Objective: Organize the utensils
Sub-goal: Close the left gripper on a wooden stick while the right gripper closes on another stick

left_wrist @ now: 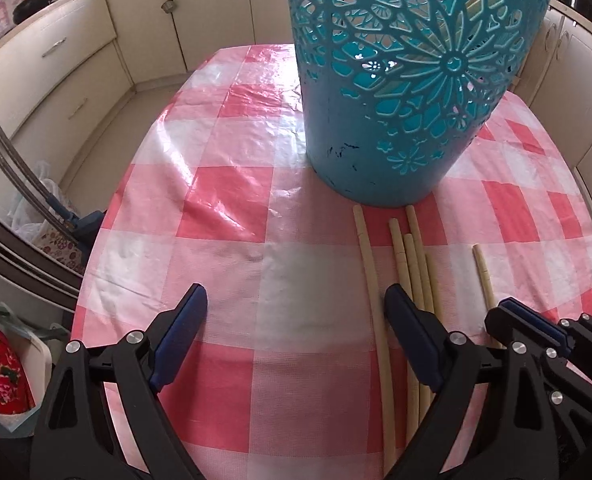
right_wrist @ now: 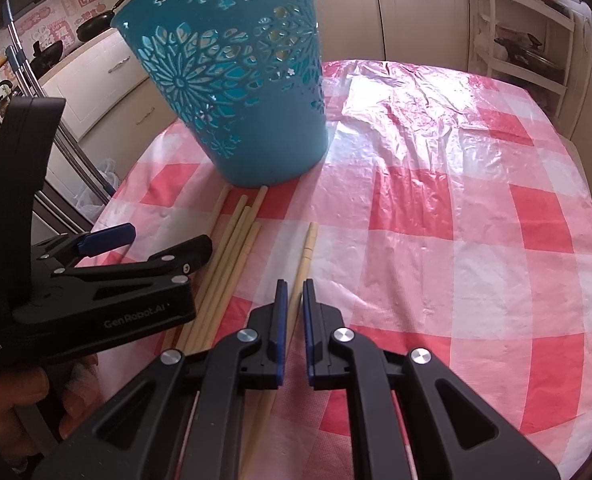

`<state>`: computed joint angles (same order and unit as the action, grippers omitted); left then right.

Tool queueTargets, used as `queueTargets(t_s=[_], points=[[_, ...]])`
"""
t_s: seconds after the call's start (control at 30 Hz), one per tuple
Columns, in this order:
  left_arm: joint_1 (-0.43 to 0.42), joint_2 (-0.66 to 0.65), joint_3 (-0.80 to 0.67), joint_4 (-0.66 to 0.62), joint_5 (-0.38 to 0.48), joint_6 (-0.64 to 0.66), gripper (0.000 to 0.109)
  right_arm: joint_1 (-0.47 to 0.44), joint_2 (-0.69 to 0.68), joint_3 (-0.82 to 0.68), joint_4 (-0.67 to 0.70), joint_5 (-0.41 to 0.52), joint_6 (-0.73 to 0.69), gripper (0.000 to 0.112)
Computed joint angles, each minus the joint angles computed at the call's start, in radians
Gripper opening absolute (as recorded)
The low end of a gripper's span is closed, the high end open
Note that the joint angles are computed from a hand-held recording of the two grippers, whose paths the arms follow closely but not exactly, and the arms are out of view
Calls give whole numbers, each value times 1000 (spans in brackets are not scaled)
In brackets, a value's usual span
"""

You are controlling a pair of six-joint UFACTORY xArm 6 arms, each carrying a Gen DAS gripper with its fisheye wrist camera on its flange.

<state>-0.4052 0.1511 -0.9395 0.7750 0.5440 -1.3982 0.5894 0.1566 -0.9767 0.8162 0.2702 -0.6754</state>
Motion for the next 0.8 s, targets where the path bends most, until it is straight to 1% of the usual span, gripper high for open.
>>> queueTargets(t_s=[0.1, 0.17, 0.23, 0.27, 0.33, 0.37, 0.43, 0.47, 0.5, 0.57, 0.63, 0.7, 0.8], points=[[0, 8, -10, -3, -5, 15, 86, 1, 1, -1, 10, 0, -6, 8], [-3, 14, -17, 12, -12, 11, 82, 3, 0, 1, 11, -6, -8, 8], [-6, 17, -24, 28, -21, 10, 70, 5, 1, 2, 22, -13, -13, 8], [-4, 20, -27, 37, -27, 11, 67, 6, 1, 3, 31, -18, -21, 8], [-1, 21, -28, 51, -42, 12, 51, 9, 6, 2, 42, -31, -29, 8], [3, 19, -26, 58, -50, 10, 46, 12, 9, 0, 43, -38, -26, 8], [13, 6, -10, 62, -79, 8, 20, 17, 17, -5, 33, -53, -10, 8], [20, 0, 0, 49, -104, 17, 15, 19, 22, -8, 18, -62, 5, 8], [31, -10, 18, 28, -134, 33, 7, 20, 25, -9, 1, -67, 21, 8], [47, -34, 57, -18, -183, 66, 6, 18, 22, -7, -64, -62, 69, 8], [55, -50, 85, -60, -220, 101, 6, 13, 18, -5, -90, -50, 92, 8], [56, -47, 82, -94, -219, 142, 6, 12, 24, -9, -92, -61, 99, 8], [52, -26, 49, -96, -187, 152, 8, 11, 43, -24, -104, -82, 125, 8]])
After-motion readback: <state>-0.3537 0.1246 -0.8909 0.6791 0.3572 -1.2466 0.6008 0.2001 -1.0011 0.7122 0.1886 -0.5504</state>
